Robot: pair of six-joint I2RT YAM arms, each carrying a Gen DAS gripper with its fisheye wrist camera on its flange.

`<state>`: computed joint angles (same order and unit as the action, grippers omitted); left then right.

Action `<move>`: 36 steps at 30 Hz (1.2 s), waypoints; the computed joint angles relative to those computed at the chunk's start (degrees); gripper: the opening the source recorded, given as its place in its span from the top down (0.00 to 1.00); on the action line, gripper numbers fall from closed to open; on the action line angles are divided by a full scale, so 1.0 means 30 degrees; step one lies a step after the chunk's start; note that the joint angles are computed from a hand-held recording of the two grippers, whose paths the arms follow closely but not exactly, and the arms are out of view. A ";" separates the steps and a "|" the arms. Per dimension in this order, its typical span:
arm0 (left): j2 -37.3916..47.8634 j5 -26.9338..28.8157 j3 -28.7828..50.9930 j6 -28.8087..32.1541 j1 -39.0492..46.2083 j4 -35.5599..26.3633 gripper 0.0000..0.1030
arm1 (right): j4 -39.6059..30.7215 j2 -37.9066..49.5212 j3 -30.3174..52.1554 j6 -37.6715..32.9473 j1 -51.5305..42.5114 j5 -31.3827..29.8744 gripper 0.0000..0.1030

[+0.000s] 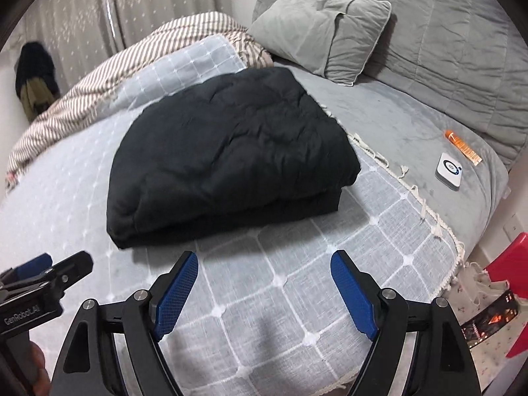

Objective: Fold large clothes

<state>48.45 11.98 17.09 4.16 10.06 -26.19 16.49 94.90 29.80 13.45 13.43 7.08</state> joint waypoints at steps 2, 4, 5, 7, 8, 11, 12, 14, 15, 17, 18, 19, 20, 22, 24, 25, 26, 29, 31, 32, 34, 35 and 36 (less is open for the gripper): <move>-0.0052 -0.0167 -0.0227 -0.0352 -0.0479 0.0233 0.01 | 0.0097 0.0525 0.0082 -0.0076 0.0137 -0.0013 0.18; -0.0320 -0.0574 -0.0379 -0.0639 -0.1056 0.0318 0.01 | 0.0185 0.1132 0.0240 -0.0170 0.0273 0.0516 0.18; -0.0457 -0.0802 -0.0432 -0.0798 -0.1316 0.0340 0.01 | 0.0248 0.1346 0.0270 -0.0182 0.0343 0.0787 0.18; -0.0796 -0.1004 -0.0499 -0.1095 -0.1665 0.0225 0.01 | 0.0457 0.1666 0.0260 -0.0277 0.0206 0.0715 0.18; -0.0856 -0.0999 -0.0516 -0.1174 -0.1742 0.0212 0.01 | 0.0545 0.1829 0.0258 -0.0260 0.0100 0.0646 0.18; -0.0776 -0.1035 -0.0552 -0.1285 -0.1901 0.0321 0.01 | 0.0677 0.1994 0.0224 -0.0249 0.0027 0.0754 0.18; -0.0743 -0.1056 -0.0552 -0.1357 -0.1992 0.0343 0.01 | 0.0715 0.2014 0.0208 -0.0262 0.0023 0.0806 0.18; -0.0655 -0.1019 -0.0555 -0.1440 -0.2106 0.0363 0.01 | 0.0745 0.2019 0.0189 -0.0266 0.0055 0.0819 0.18; -0.0634 -0.1042 -0.0534 -0.1503 -0.2202 0.0345 0.01 | 0.0738 0.2003 0.0182 -0.0250 0.0061 0.0817 0.18; -0.0643 -0.1093 -0.0549 -0.1631 -0.2419 0.0346 0.01 | 0.0737 0.2027 0.0190 -0.0240 0.0098 0.0839 0.18; -0.0661 -0.1133 -0.0567 -0.1710 -0.2530 0.0356 0.01 | 0.0738 0.2046 0.0199 -0.0245 0.0113 0.0864 0.19; -0.0649 -0.1126 -0.0572 -0.1713 -0.2566 0.0368 0.01 | 0.0740 0.2041 0.0201 -0.0238 0.0123 0.0858 0.18; -0.0653 -0.1142 -0.0583 -0.1754 -0.2644 0.0370 0.01 | 0.0737 0.2030 0.0201 -0.0216 0.0124 0.0815 0.18; -0.0622 -0.1129 -0.0586 -0.1802 -0.2730 0.0399 0.01 | 0.0720 0.2037 0.0224 -0.0174 0.0125 0.0776 0.18; -0.0604 -0.1143 -0.0614 -0.1803 -0.2779 0.0433 0.01 | 0.0753 0.2080 0.0241 -0.0200 0.0089 0.0748 0.18; -0.0589 -0.1144 -0.0612 -0.1806 -0.2786 0.0446 0.01 | 0.0753 0.2080 0.0241 -0.0200 0.0089 0.0748 0.18; -0.0559 -0.1160 -0.0625 -0.1816 -0.2825 0.0466 0.01 | 0.0779 0.2092 0.0232 -0.0188 0.0082 0.0720 0.18; -0.0496 -0.1202 -0.0651 -0.1838 -0.2908 0.0521 0.01 | 0.0837 0.2109 0.0216 -0.0231 0.0076 0.0772 0.18; -0.0514 -0.1335 -0.0659 -0.1895 -0.3063 0.0542 0.01 | 0.0873 0.2124 0.0205 -0.0218 0.0074 0.0779 0.18; -0.0526 -0.1368 -0.0654 -0.1902 -0.3100 0.0551 0.01 | 0.0864 0.2134 0.0220 -0.0204 0.0095 0.0841 0.18; -0.0695 -0.1435 -0.0677 -0.1960 -0.3220 0.0481 0.01 | 0.0883 0.2123 0.0211 -0.0207 0.0108 0.0876 0.18; -0.0773 -0.1457 -0.0681 -0.1990 -0.3270 0.0443 0.01 | 0.0904 0.2110 0.0198 -0.0208 0.0093 0.0840 0.18; -0.0742 -0.1447 -0.0670 -0.1971 -0.3264 0.0468 0.01 | 0.0919 0.2099 0.0184 -0.0218 0.0080 0.0818 0.18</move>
